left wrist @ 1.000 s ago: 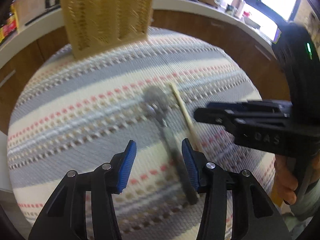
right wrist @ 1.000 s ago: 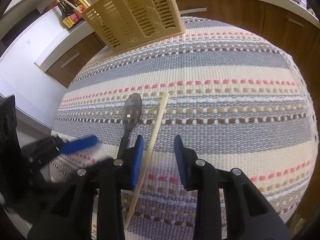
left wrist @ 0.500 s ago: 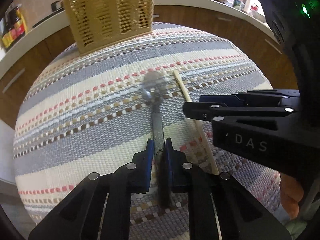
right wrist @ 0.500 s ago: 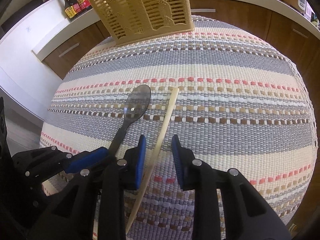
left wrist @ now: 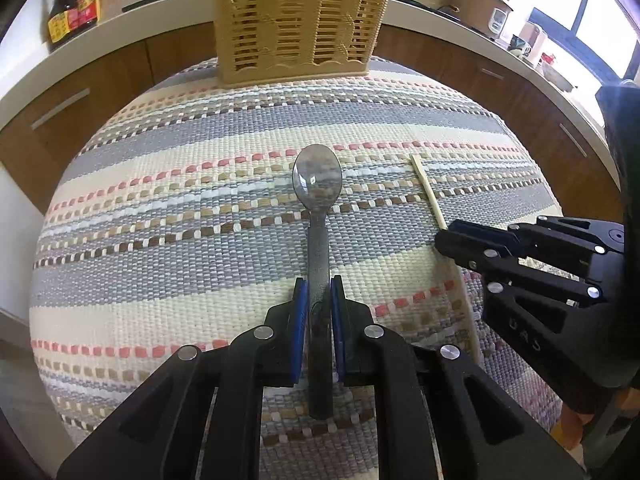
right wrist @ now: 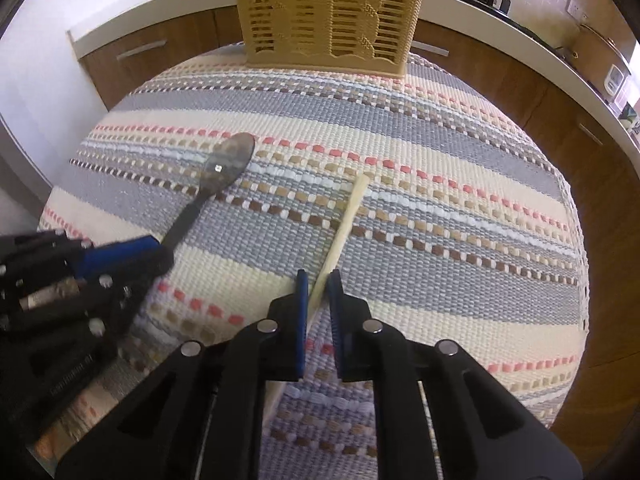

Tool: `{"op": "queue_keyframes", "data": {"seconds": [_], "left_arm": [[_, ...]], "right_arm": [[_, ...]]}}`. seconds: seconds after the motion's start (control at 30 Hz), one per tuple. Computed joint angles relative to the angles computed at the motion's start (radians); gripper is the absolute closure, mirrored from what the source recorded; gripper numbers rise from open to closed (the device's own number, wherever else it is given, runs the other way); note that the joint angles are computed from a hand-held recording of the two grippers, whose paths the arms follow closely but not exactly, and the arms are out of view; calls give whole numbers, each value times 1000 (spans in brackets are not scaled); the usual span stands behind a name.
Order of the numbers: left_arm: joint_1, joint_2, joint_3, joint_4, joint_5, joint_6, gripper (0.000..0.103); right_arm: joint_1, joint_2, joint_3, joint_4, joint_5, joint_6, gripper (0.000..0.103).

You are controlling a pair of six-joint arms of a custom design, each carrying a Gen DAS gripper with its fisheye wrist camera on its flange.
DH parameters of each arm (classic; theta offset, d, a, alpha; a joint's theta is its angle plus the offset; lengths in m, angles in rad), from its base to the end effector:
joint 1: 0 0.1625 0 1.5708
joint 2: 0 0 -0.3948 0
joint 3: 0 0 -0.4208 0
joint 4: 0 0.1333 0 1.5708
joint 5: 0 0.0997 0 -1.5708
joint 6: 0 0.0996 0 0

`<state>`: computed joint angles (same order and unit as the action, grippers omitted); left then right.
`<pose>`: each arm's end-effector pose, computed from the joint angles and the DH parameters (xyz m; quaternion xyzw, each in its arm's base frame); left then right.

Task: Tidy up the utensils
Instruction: 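Grasp the dark-handled metal spoon with the left tool while the right tool grasps the last chopstick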

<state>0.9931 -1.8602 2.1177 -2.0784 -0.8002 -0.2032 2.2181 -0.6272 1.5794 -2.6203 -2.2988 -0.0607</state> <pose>-0.0533 -0.4529 0.3892 0.1251 0.9121 -0.2488 0.3008 0.4576 -0.4942 -0.0129 0.3073 -0.8815 0.1463 0.3273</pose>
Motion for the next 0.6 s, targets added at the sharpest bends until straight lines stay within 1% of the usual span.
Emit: {"op": "queue_keyframes", "data": {"seconds": [0.07, 0.3, 0.4, 0.43, 0.47, 0.5, 0.53, 0.6], "left_arm": [[1, 2, -3, 3, 1, -4, 93], [14, 13, -19, 8, -12, -7, 93], [31, 19, -36, 7, -51, 7, 92], [42, 24, -49, 7, -78, 16, 91], [48, 29, -57, 9, -95, 20, 85], [59, 36, -71, 14, -122, 29, 81], [73, 46, -91, 19, -157, 40, 75], [89, 66, -121, 29, -188, 55, 73]], "right_arm": [[-7, -14, 7, 10, -11, 4, 98], [-43, -66, 28, 40, -23, 28, 98], [-62, -90, 31, 70, 36, 23, 98], [-72, -103, 35, 73, 79, 25, 98], [-78, -110, 36, 81, 107, 30, 98], [-87, -117, 32, 102, 141, 36, 97], [-94, -122, 27, 119, 165, 43, 95], [-101, -122, 13, 143, 194, 57, 91]]}}
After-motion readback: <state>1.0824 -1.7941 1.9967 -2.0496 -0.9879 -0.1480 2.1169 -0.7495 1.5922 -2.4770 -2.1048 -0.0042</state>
